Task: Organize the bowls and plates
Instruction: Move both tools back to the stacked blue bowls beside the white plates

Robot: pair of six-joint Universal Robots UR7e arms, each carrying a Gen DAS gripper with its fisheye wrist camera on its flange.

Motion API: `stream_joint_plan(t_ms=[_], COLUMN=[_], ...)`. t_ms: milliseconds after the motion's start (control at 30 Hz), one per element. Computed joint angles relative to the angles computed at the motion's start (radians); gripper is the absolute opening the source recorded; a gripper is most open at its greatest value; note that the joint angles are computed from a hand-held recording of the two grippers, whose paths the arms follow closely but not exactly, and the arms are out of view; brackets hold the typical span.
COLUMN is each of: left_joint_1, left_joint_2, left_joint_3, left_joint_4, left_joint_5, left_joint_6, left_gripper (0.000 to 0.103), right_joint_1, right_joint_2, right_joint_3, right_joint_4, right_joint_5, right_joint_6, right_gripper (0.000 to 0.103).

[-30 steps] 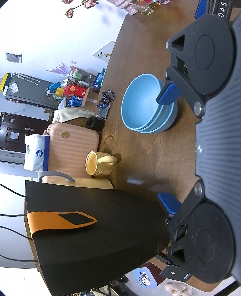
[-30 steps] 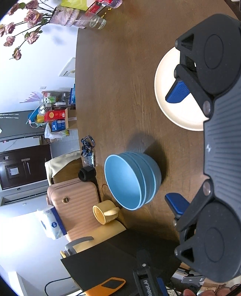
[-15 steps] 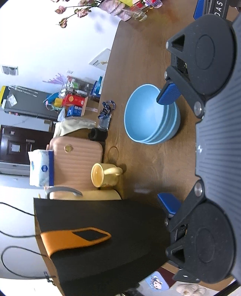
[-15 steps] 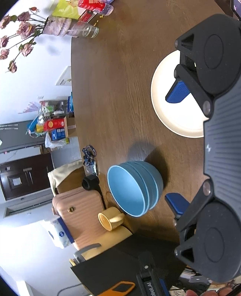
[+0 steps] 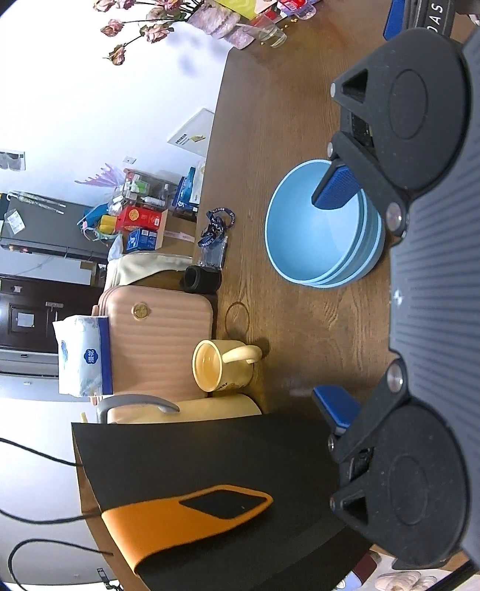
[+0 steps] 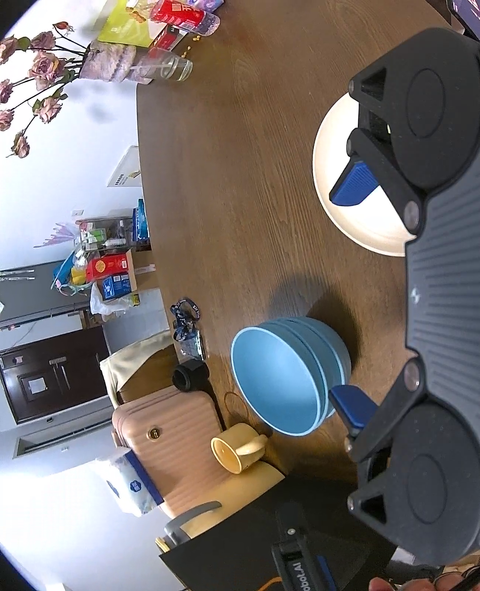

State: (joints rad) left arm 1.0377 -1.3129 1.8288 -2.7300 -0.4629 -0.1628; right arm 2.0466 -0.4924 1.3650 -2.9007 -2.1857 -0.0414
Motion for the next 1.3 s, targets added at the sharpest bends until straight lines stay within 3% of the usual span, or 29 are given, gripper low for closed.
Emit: stream_joint_plan(t_ms=[333, 1300], left_joint_1=[0.039, 0.145], left_joint_2=[0.017, 0.122], left_joint_3=[-0.053, -0.247], left_joint_4=[0.028, 0.196], left_joint_5=[-0.047, -0.161], left_joint_6=[0.033, -0.018], left_gripper=[0.103, 0.103], right_joint_1=[0.005, -0.001], right_joint_2=[0.054, 0.198], right_joint_3=[-0.083, -0.354], right_joint_4=[0.069, 0.312], right_joint_5=[-0.023, -0.071], right_joint_6=[0.05, 0.159], right_gripper=[0.103, 0.103])
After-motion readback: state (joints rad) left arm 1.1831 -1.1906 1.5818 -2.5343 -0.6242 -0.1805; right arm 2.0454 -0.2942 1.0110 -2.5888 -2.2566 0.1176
